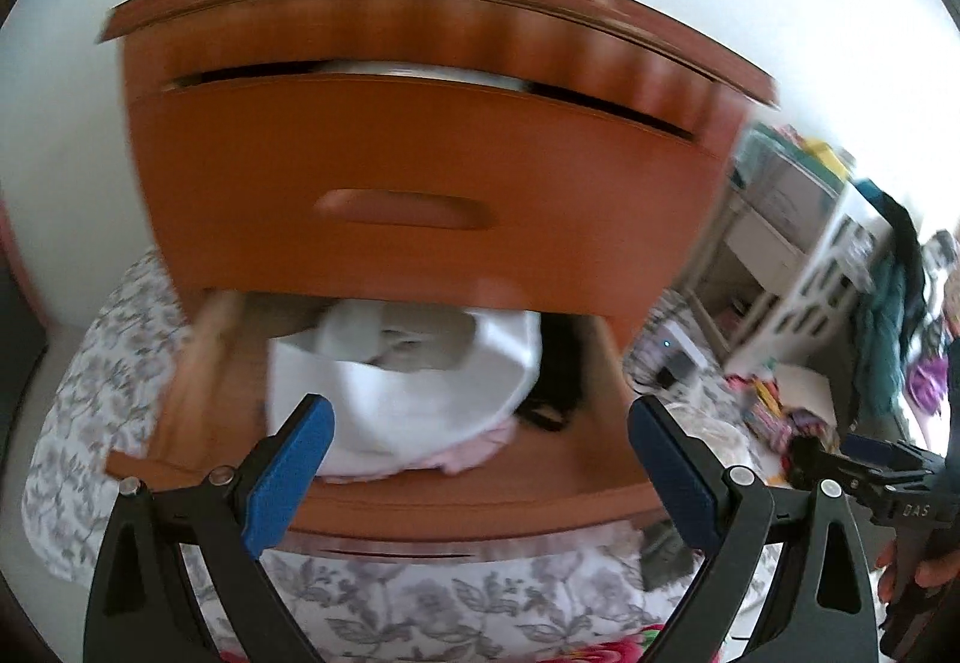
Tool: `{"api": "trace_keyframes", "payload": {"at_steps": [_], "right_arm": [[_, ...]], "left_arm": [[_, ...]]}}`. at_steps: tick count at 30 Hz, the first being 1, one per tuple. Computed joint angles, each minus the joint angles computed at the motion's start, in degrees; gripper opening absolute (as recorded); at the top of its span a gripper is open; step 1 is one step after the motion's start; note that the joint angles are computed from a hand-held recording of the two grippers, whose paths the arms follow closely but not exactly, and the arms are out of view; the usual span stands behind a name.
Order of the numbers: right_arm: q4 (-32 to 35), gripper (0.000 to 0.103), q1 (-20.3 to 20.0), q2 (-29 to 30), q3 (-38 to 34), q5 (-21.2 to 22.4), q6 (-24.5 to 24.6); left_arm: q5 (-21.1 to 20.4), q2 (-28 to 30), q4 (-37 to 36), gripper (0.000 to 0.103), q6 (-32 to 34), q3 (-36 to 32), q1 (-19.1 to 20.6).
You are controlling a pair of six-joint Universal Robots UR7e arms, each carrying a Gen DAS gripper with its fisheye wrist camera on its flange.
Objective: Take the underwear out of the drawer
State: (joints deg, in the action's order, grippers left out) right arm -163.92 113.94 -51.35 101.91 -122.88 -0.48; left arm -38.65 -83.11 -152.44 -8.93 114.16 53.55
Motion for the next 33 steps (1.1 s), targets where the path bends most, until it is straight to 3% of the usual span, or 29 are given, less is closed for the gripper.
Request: {"api": "trace_keyframes", "payload": {"at_steps": [12,27,33], "right_arm": [[4.52,0.103,4.78,11.48,-13.98,4.47,-3.45],[10.78,0.103,7.47,23.69,-32.83,7.72,-6.77],[12.45,0.103,7.59,25.86,-36.92,7.26,-7.45]], "left_arm": [[3.04,-4.31,-0.60,0.098,-0.99,-0.93,5.71],[0.55,2.65,-2.68,0.099,5.38,-11.50,11.32],[-0.35,4.76,-3.43,0.099,5.97,-14.09,12.12]]}}
